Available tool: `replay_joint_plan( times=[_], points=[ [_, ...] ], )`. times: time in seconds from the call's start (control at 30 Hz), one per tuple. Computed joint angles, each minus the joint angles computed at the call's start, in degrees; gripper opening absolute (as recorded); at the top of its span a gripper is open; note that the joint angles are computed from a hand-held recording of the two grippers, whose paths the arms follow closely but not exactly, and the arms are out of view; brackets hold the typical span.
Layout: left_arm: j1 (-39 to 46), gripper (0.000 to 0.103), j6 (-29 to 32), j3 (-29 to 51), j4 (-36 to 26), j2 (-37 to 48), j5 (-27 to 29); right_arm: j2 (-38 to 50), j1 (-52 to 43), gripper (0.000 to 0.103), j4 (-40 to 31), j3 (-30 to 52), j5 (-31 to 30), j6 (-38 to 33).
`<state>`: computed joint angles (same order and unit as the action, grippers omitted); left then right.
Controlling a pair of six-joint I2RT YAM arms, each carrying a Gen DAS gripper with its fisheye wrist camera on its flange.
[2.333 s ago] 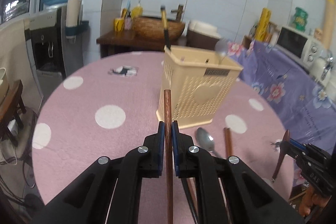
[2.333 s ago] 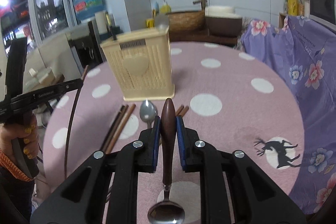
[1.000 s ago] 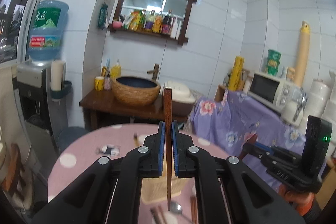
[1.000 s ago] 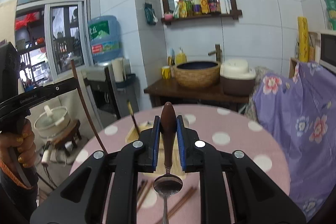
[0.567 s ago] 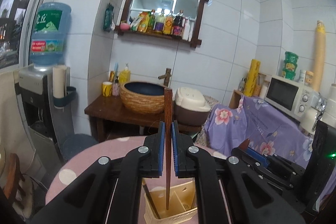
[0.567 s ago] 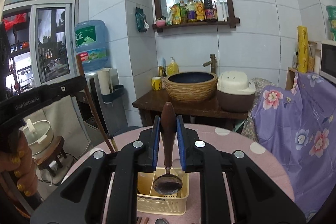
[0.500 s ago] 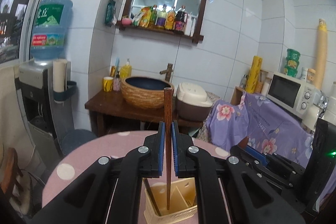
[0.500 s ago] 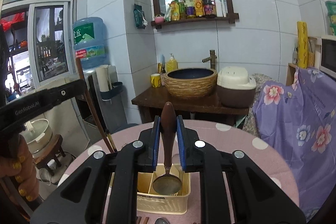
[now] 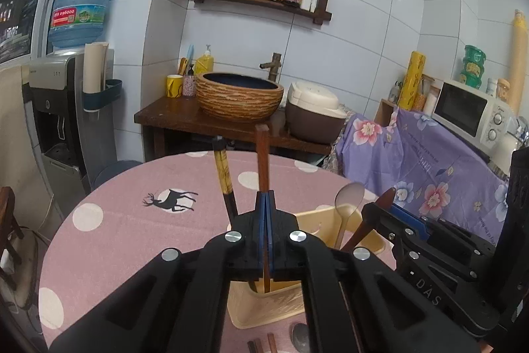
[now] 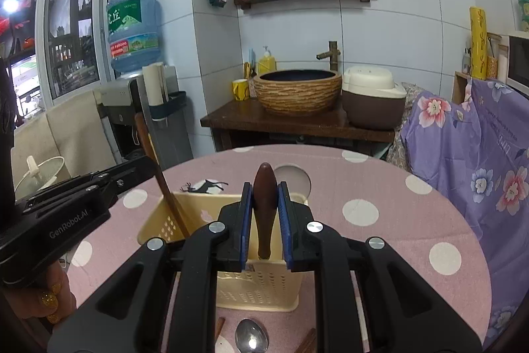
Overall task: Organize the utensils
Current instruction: 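Drop both utensils into the beige basket and open both tools, then withdraw both tools back toward the remaining utensils on the table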
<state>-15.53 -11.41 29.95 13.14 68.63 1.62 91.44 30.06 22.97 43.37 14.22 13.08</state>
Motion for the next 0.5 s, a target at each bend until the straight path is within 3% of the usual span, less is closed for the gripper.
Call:
replay_joint_plan(
  times=[0.23,0.3,0.37,0.5],
  points=[
    [-0.8,0.004,1.1,-1.8,-0.9,-3.0,-0.1,-0.4,0.4,0.019,5.0,-3.0,-0.2,-1.3],
    [-1.4,0.018,1.2,-3.2,-1.8,-5.3,-0.8,-2.3,1.1,0.029,6.3,-5.3,0.5,-1.5],
    [-1.0,0.050,0.7,-5.5,-3.0,-8.8,-0.1,-4.8,1.8,0.040,7.2,-8.0,1.4,-1.6],
    [-1.0,0.051,1.6,-10.3,-8.7,-15.3,-0.9,-9.9,2.9,0.050,4.5,-13.2,2.2,-0.1]
  ],
)
